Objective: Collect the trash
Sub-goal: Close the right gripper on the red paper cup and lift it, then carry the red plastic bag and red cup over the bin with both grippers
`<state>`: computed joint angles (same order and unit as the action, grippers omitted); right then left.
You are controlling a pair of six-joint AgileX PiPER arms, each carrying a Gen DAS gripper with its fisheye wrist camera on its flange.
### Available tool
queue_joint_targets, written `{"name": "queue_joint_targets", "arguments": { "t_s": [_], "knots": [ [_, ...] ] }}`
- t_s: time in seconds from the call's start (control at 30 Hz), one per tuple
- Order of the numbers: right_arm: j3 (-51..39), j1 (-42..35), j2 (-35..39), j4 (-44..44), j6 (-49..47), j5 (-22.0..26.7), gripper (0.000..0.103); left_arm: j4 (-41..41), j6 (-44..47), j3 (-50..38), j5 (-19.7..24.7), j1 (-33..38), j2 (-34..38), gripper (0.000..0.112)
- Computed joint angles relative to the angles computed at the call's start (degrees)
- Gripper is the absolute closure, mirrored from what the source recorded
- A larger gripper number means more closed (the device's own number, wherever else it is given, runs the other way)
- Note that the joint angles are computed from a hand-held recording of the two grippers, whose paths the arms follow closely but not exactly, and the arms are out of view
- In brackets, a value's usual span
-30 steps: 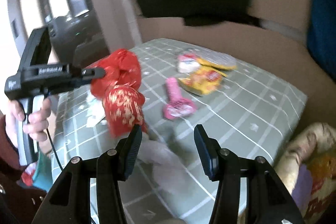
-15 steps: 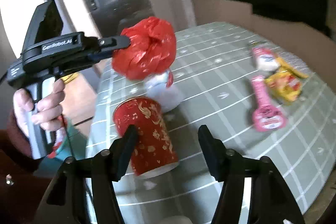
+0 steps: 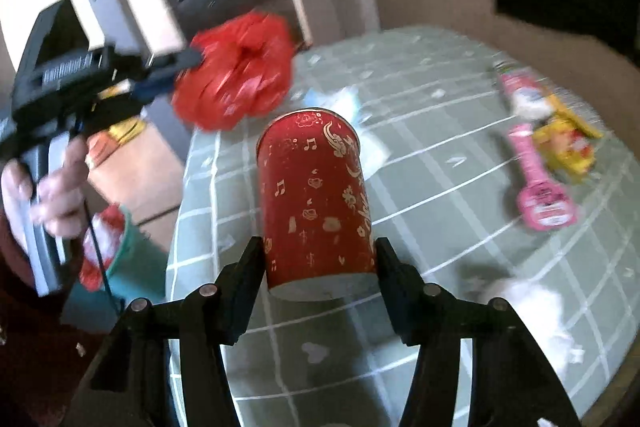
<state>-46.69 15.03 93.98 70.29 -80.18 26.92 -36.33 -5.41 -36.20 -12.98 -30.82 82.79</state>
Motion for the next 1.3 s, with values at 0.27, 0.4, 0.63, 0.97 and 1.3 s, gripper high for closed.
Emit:
{"name": "queue_joint_targets", "arguments": {
  "t_s": [0.27, 0.4, 0.63, 0.97, 1.3],
  "knots": [
    [5.32, -4.71, -10.15, 2.20, -0.20, -7.15, 0.051, -22.84, 24.23, -5.34, -5.05, -9.31, 2.37, 0.081],
    [8.15, -9.36, -15.54, 4.30, -1.64, -7.64, 0.051, -34.22, 39.10, -10.95, -9.37, -15.04, 4.96, 0.082],
    [10.57, -19.22, -23.23, 3.17, -1.61, -4.90, 0.051, -41.63, 52.19, -20.78, -13.62, -20.95, 9.95, 0.082],
    [12.67, -35.40, -30.27, 3.12, -3.53, 3.53, 0.051, -46.78, 62.60, -32.50, -13.73, -25.83, 16.35, 0.084],
    [12.54, -57.01, -32.36, 4.06, -9.89, 15.78, 0.051, -53.46, 73.32, -51.33, -8.41, -29.49, 28.82, 0.086]
  ]
}}
